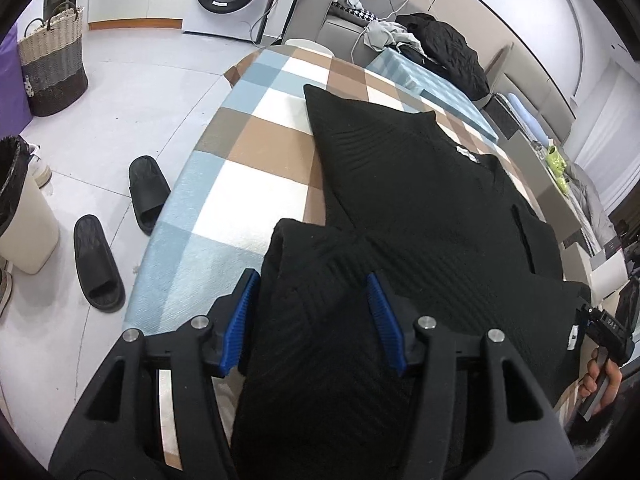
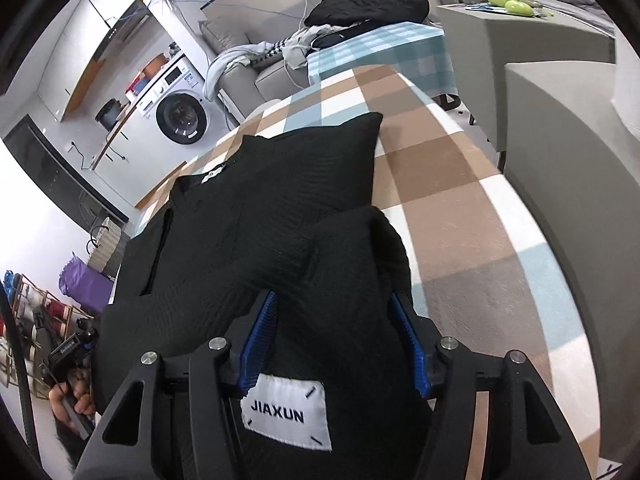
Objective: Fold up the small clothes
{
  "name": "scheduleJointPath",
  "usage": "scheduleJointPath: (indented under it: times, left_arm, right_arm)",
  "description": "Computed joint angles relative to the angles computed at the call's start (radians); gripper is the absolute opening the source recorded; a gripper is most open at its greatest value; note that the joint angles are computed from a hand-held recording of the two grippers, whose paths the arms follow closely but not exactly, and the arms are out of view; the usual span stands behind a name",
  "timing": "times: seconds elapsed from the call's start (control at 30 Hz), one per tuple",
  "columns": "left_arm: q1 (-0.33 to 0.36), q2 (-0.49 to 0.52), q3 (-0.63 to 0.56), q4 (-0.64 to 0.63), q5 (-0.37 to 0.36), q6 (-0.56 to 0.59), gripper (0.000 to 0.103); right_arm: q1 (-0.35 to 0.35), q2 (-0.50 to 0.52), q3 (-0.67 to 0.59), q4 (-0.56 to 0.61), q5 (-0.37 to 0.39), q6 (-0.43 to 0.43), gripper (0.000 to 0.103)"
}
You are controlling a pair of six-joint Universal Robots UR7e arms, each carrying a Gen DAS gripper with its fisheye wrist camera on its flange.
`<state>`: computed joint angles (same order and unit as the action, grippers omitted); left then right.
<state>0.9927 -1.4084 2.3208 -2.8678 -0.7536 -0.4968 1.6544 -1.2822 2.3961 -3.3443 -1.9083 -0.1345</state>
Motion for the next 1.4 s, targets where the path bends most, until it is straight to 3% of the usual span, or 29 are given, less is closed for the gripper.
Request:
scheduleJointPath:
  times: [0.03,0.1,0.2,0.47,0.8,0.93,1.13,1.3,1.4]
  left_arm:
    - [-0.001,0.008,0.0,-0.012,0.003,0.01,0.049]
    - [-0.004,0.017,0.005,-0.045,-0.007,0.04,0.029]
    - [-0.017,0.025,0.004,-0.016,0.008,0.051,0.018]
    - [-0.065,-0.012,0.051,0.033,0.044,0.021,0.017]
    - [-0.15,-0.144,0.156,0.145,0.074,-0.096,0.017]
    - [-0.167,-0.174,0.166,0.187,0.093,-0.128,0.023]
    - [-0.251,-0.299,0.201,0.389,0.13,-0.273,0.027]
    - [-0.332,-0.431,0.231,0.626,0.143,-0.449,0.027]
    - [-0.361,-0.459,0.236,0.711,0.138,-0.5,0.027]
  right_arm:
    - [0.0,0.004,-0.004,0.006,0.004,-0.005,0.051]
    - [0.003,0.006,-0.014,0.041,0.003,-0.011,0.041]
    - [0.008,0.009,-0.017,0.055,-0.01,-0.033,0.034]
    - [0.008,-0.017,0.011,0.078,-0.011,-0.038,0.03]
    - [0.012,-0.087,0.089,0.07,-0.022,-0.027,0.03]
    - [0.012,-0.076,0.074,0.059,-0.036,-0.022,0.043]
    - [0.009,-0.132,0.108,0.04,-0.023,-0.051,0.055]
    - [0.004,-0.187,0.159,0.021,-0.031,-0.091,0.056]
    - [-0.008,-0.195,0.178,0.011,-0.023,-0.113,0.056]
